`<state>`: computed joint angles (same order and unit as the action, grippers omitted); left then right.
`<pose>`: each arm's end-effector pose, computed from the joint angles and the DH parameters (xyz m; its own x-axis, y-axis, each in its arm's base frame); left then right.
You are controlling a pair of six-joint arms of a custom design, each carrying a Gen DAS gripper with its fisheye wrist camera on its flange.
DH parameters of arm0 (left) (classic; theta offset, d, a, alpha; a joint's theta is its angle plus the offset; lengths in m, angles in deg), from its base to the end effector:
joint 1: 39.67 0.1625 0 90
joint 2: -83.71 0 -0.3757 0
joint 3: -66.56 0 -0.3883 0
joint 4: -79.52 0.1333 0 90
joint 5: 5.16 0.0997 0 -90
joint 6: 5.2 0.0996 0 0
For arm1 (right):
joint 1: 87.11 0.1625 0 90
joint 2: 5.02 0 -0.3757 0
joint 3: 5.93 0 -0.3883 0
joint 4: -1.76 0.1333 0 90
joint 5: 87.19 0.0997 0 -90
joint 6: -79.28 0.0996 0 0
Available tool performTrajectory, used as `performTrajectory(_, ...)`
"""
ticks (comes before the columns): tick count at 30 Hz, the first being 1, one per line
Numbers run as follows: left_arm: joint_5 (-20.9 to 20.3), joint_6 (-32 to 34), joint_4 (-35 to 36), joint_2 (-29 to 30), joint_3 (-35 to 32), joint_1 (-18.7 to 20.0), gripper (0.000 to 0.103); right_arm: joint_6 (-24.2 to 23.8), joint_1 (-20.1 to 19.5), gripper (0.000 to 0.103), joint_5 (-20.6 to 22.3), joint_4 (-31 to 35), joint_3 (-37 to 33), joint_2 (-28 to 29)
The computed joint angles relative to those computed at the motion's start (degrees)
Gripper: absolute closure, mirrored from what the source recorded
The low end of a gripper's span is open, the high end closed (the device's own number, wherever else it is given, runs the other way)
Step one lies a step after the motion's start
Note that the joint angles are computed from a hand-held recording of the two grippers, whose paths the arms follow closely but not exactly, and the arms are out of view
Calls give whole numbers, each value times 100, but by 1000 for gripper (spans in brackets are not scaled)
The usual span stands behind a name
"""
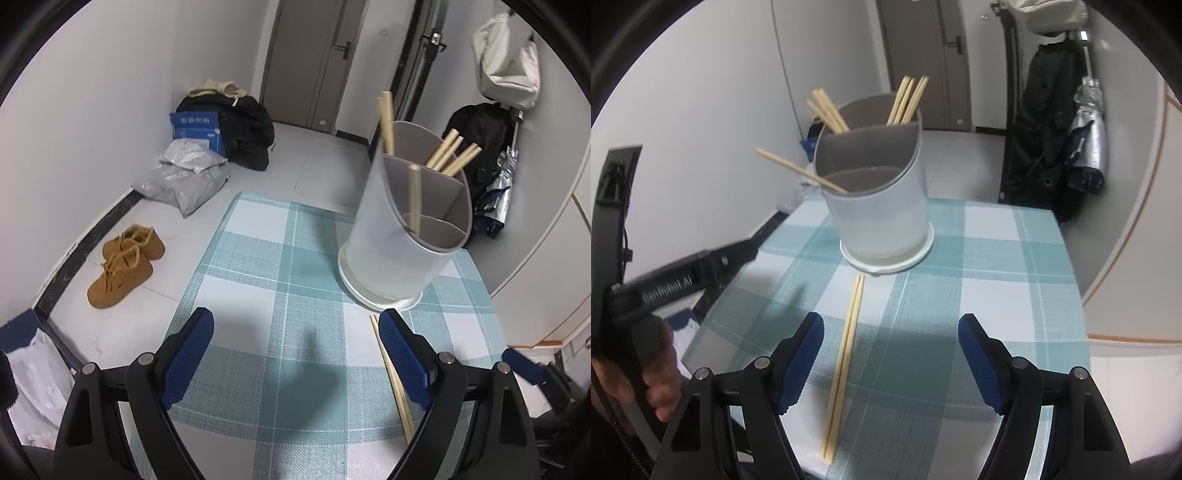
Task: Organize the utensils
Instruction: 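Move both open tools down to the last chopsticks on the cloth, then close the right tool on one of the two remaining chopsticks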
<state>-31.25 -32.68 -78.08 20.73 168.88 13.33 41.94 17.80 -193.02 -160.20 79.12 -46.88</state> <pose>-0.1709 -0.5969 0.2597 -0.7832 -0.3911 -0.4833 0.1901 0.5895 -0.7851 0.2817 -0.6457 0.1114 -0.6292 -0.6097 0.4820 -0.7637 0.6003 -0.2376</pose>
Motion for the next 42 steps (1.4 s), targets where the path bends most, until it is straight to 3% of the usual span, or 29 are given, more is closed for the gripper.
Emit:
performTrajectory(8, -136, -420, 493, -123, -192, 134, 15, 144, 43, 29, -550, 605, -743, 628)
performTrajectory(12, -297, -618, 660, -203, -254, 206, 15, 197, 21, 35, -511, 996, -1062, 830)
performTrajectory(18, -337, -935, 711, -251, -307, 281, 15, 136, 95, 46, -819, 1359, -1471, 1131)
performTrajectory(26, -159, -928, 501, -285, -224, 239, 15, -109, 197, 52, -1249, 1649, -1696, 1343)
performTrajectory(32, -235, -1030, 661, -306, -253, 263, 15, -118, 282, 71, -1361, 1941, -1821, 1397)
performTrajectory(38, -172, -1136, 730, -352, -241, 276, 15, -244, 401, 71, -1585, 2271, -2010, 1561)
performTrajectory(41, -203, -1366, 792, -425, -206, 320, 15, -360, 442, 72, -1674, 2087, -1967, 1598)
performTrajectory(42, -224, -1457, 854, -448, -200, 339, 15, -275, 444, 76, -1660, 2175, -2006, 1612)
